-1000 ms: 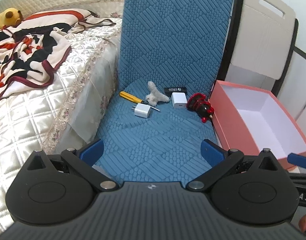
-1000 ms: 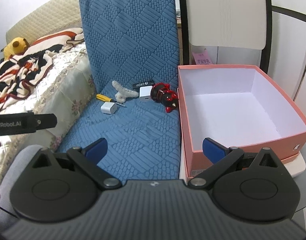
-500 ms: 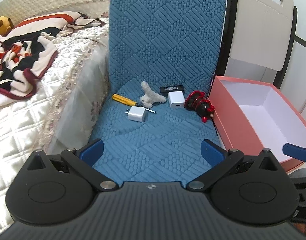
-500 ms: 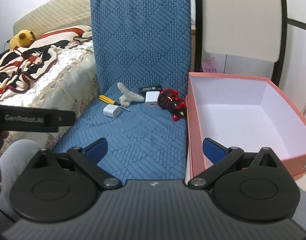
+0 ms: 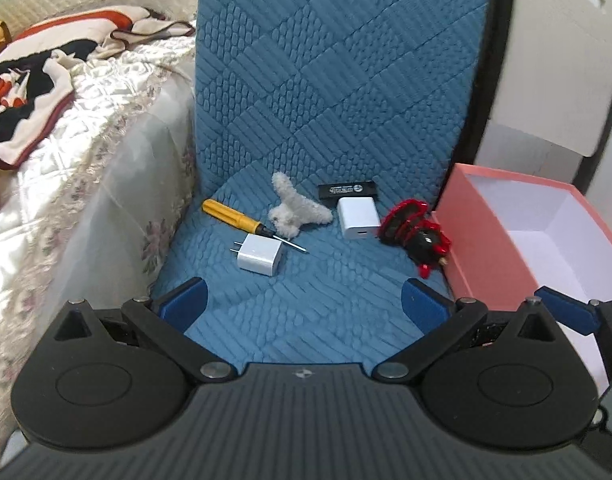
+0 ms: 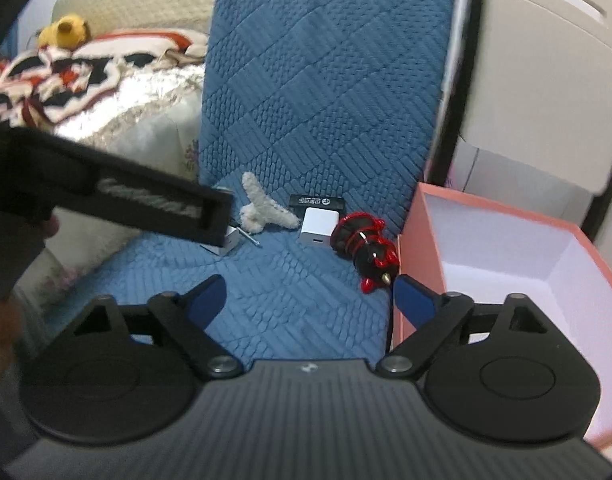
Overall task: Organize rigid objects
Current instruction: 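Move right tool to the red-and-black toy while left tool approaches the white plush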
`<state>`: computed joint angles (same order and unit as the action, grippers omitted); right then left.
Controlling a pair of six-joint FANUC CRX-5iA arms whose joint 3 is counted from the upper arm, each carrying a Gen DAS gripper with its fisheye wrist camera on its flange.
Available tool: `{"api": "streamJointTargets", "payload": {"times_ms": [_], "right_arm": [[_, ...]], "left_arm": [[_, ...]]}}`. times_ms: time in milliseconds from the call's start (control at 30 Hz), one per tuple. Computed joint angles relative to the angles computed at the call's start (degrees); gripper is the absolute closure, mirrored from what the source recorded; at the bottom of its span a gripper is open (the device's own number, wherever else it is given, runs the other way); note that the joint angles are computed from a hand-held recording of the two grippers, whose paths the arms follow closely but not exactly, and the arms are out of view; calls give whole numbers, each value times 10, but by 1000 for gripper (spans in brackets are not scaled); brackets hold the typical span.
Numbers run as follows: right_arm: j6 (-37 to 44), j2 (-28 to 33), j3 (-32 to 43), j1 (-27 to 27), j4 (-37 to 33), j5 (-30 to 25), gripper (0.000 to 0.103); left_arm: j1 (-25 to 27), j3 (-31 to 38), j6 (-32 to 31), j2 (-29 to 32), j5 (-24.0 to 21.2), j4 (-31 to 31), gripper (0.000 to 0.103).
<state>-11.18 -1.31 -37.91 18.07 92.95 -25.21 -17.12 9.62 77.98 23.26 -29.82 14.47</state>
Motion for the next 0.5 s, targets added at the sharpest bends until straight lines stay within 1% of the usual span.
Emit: {"api": "streamJointTargets", "payload": {"times_ms": [67,100,133,267,400,500], "right_arm": [[25,20,14,4,-6,-19,23],[34,29,20,1,-10,-20,23],[29,36,23,-9,7,-11,24],[59,73,46,-14,3,-24,25],[62,104,65,-26,30,-37,26],[71,129,84,-33,41,-45,26]], "left_arm": [[1,17,3,21,7,-1,0],[1,32,11,34,3,-8,0],[3,44,13,46,0,-7,0],[8,95,8,92,-10,3,0],[10,141,0,128,-19,9,0],[10,190,-9,162,-47,13,0]]}}
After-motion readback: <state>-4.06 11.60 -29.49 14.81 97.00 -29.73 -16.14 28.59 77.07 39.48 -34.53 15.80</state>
